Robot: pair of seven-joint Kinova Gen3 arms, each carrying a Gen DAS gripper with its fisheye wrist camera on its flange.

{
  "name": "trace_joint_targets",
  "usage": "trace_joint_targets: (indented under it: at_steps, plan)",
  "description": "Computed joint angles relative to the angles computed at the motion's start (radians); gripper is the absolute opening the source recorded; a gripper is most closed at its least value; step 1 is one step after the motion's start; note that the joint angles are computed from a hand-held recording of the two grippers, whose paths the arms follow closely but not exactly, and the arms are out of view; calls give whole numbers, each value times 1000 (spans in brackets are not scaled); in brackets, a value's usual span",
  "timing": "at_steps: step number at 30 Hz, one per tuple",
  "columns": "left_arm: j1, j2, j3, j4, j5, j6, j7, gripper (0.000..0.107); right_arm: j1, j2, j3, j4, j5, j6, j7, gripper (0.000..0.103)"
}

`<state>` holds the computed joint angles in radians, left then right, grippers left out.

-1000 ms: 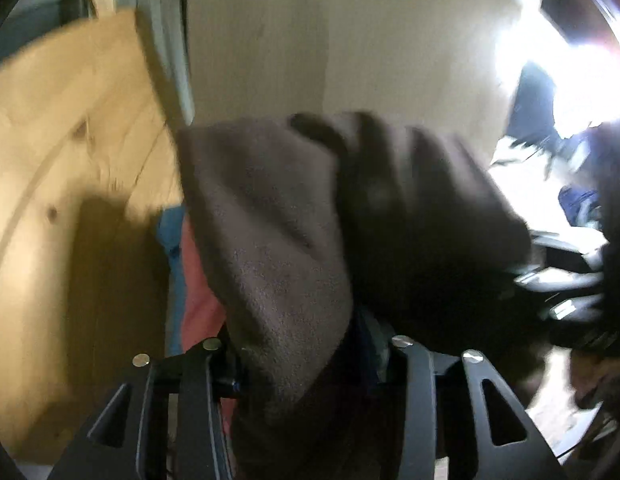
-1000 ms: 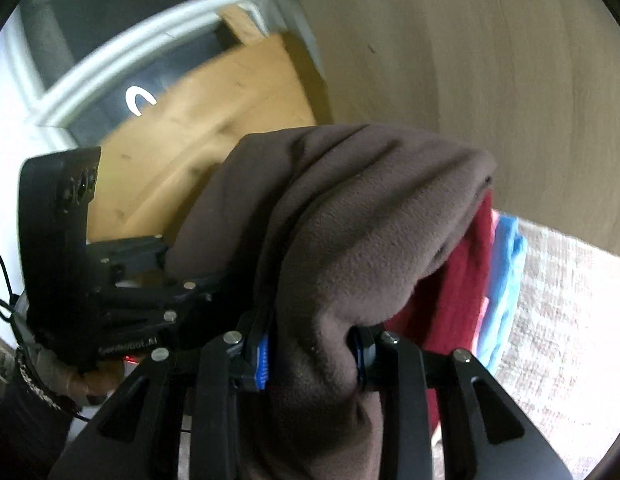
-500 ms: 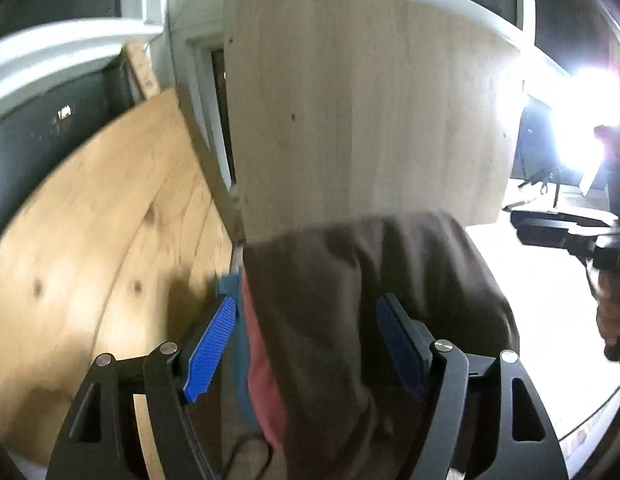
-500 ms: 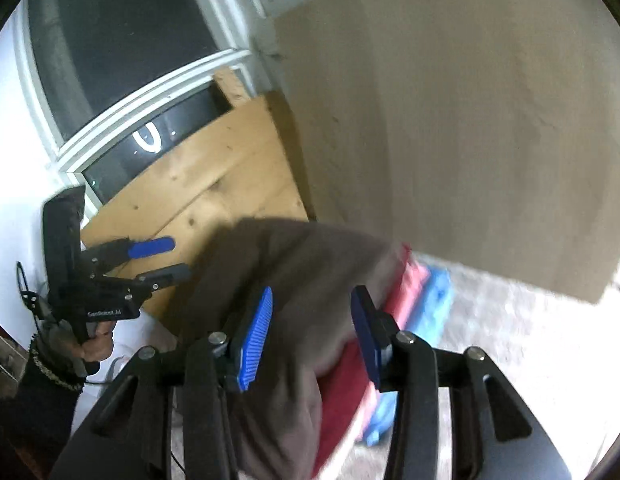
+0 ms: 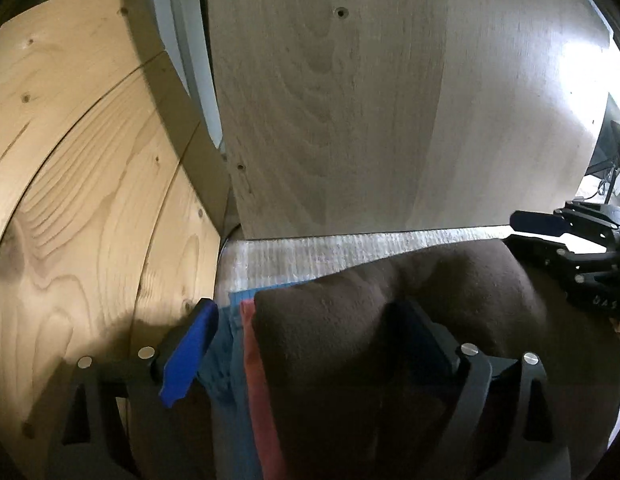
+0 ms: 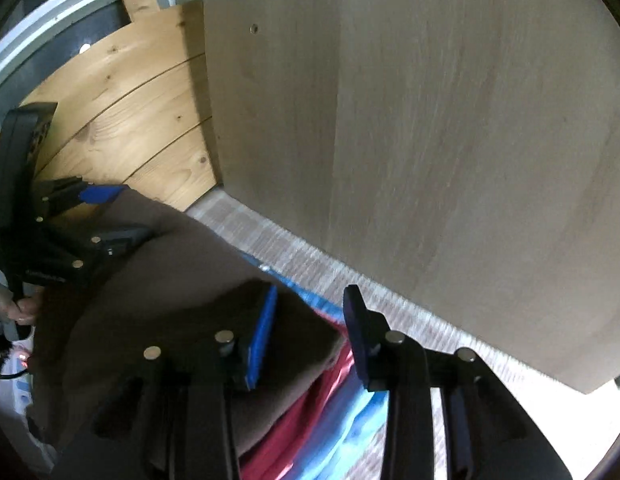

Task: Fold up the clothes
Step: 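Carry the folded fleece with both grippers onto the folded clothes stack, then open both grippers and withdraw them from the stack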

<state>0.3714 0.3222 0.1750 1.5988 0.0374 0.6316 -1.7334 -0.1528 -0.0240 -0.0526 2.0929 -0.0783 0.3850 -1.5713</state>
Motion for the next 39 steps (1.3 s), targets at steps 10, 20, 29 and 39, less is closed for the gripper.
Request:
trace_joint_targets:
  at_steps: [10,20,29,39]
  plan:
    - [-30,-177,2,127,23,-10,-19,80,-66,-279,-31,18,13,150,-79,33]
    - [-58,-382,59,437,58,-11,-101,81,-75,-462,-249,167,-9,261,-261,35]
    - [-68,-569,-17,565,55,61,-59,80,-24,-697,-388,169,46,627,-358,38]
    - [-61,-837,80,536,107,211,31,88,26,-962,-413,76,-114,846,-514,53]
